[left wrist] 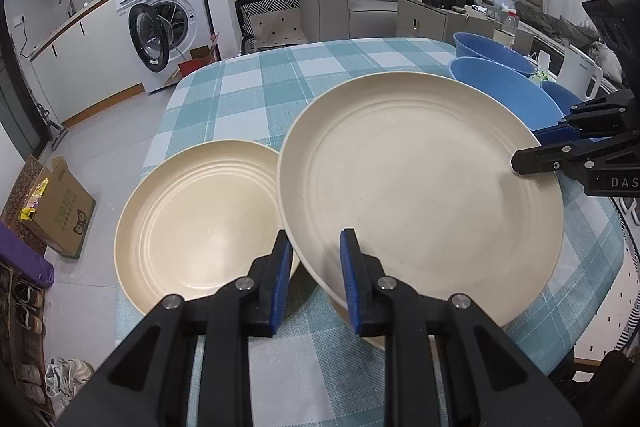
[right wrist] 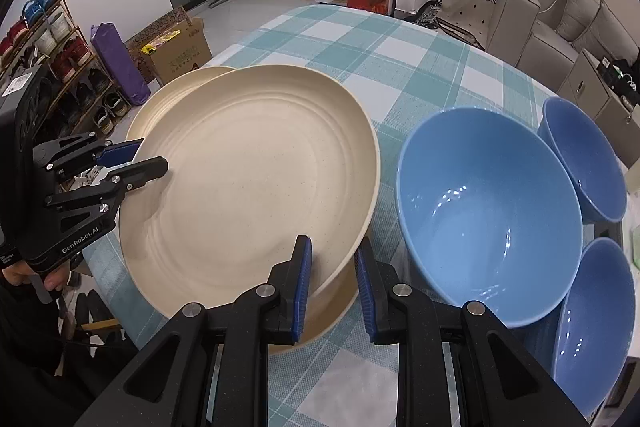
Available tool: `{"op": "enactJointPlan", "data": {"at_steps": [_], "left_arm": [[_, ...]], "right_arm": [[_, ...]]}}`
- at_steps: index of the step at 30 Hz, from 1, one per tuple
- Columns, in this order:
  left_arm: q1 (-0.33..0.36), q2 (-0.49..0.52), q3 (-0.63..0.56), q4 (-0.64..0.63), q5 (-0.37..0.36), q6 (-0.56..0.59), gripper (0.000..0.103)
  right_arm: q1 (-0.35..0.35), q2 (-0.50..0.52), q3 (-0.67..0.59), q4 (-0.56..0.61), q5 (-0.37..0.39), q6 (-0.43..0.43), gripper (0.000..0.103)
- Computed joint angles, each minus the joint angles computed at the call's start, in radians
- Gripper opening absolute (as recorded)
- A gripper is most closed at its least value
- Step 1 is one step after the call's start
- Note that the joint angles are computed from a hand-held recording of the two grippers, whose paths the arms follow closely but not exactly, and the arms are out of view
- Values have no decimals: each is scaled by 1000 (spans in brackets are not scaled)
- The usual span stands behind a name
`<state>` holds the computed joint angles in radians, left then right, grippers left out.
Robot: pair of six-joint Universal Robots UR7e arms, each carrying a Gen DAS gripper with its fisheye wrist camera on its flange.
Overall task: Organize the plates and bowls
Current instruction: 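Carry the plate with both grippers and lower it onto another cream plate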
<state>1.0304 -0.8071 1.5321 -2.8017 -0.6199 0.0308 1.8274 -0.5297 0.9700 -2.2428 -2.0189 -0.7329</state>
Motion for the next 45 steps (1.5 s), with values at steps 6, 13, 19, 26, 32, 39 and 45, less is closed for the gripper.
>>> {"op": "enactJointPlan", "data": {"at_steps": [6,13,19,26,32,39,45], "left_arm": [[2,-5,20,-11,-16,-14,21],[2,4,28,-4,1,-25,22],[4,7,36,3,5,-38,22],[4,12,37,15,10,-40,23],[1,20,36,23,25,-35,23],[-3,22,40,36,35,-38,25],[-5,27,43,47,44,-41,26]], "right_arm": [[-5,-14,33,-27,-3,-4,22],[-10,-5,45,-49,-18,-6,22],[-10,9,46,-64,-42,-11,22],[-12,16,53,-81,-61,-22,23],[-13,25,59,-106,-86,-38,23],[-11,29,78,-150,-110,-67,23],[-9,34,88,-174,-134,-88,24]]}}
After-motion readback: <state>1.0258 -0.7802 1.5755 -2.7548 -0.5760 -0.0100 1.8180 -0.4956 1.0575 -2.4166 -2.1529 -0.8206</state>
